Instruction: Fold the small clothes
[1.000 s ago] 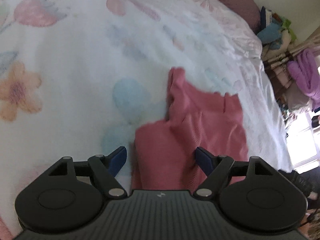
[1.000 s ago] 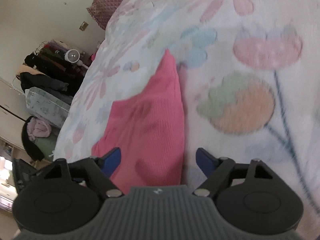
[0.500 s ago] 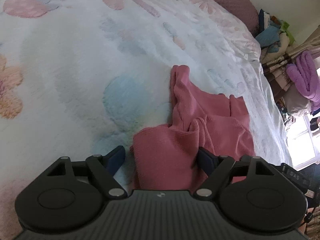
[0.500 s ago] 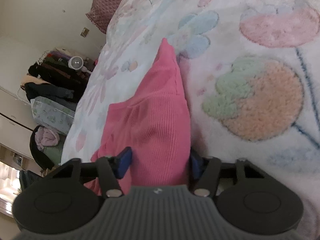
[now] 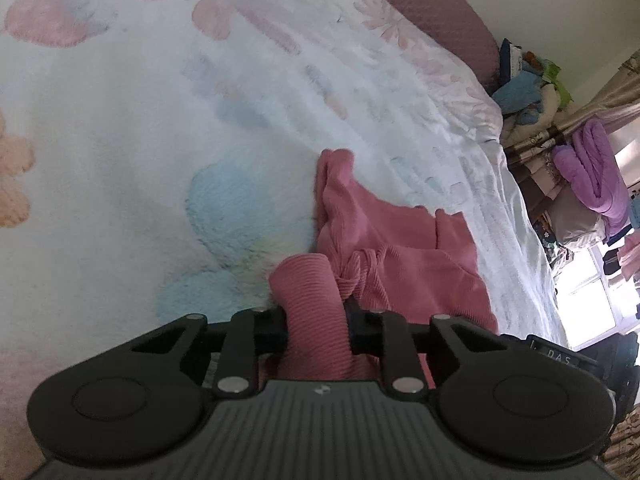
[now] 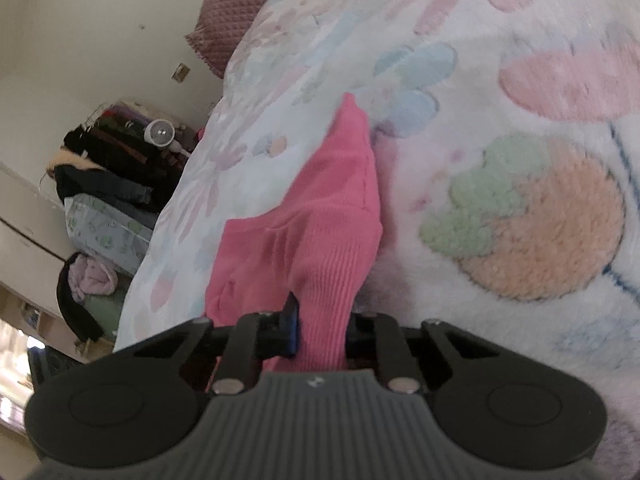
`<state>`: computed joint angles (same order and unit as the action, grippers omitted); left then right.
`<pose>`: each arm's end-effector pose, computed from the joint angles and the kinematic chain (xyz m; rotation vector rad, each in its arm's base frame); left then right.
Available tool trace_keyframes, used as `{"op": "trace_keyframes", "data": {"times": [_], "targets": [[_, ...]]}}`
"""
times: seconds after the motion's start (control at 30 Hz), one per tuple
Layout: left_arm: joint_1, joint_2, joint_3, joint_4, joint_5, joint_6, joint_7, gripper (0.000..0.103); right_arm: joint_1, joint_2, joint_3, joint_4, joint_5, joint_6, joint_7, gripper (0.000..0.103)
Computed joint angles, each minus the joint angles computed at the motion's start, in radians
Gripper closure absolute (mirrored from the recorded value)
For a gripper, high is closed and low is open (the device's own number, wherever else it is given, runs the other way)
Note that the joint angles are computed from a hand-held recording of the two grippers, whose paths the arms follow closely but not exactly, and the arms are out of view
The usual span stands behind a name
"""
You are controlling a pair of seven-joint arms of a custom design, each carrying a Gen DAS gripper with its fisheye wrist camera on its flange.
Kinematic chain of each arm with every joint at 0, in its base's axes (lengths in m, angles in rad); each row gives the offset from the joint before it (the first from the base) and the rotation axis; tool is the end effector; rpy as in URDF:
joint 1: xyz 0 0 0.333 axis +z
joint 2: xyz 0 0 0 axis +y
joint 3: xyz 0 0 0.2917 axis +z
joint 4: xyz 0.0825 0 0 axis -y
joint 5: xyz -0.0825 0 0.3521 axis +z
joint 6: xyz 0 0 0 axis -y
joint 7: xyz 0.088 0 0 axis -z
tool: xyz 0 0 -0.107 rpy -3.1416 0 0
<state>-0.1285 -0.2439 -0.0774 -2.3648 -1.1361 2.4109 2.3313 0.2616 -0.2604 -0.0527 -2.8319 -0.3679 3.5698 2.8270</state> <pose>0.4585 -0.1023 0.4473 1.7215 -2.0755 1.2351 0.3768 0.1255 0.3962 -0.9732 1.9284 -0.0773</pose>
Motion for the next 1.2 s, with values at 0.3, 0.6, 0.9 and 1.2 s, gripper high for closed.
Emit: {"op": "trace_keyframes", "data": {"times": [0.3,0.6,0.9,1.2], "targets": [[-0.017,-0.159,0.021,-0.046,0.052,-0.008,-0.029,0.081,-0.011,-0.198,0.112,0.038,0.074,-0.261,-0.158,0.094],[-0.011,-0.436,0.096,-0.094,0.152,-0.138,-0.118,0.082,0.052,-0.492,0.190,0.057,0.145,-0.511,-0.173,0.095],[0.057,-0.756,0.202,-0.094,0.343,-0.437,-0.301,0.082,0.190,-0.806,0.334,0.141,0.194,-0.881,-0.037,0.095],[0.196,-1.017,0.326,-0.176,0.484,-0.758,-0.367,0.082,0.383,-0.968,0.517,0.163,0.257,-1.118,0.212,0.095]]}}
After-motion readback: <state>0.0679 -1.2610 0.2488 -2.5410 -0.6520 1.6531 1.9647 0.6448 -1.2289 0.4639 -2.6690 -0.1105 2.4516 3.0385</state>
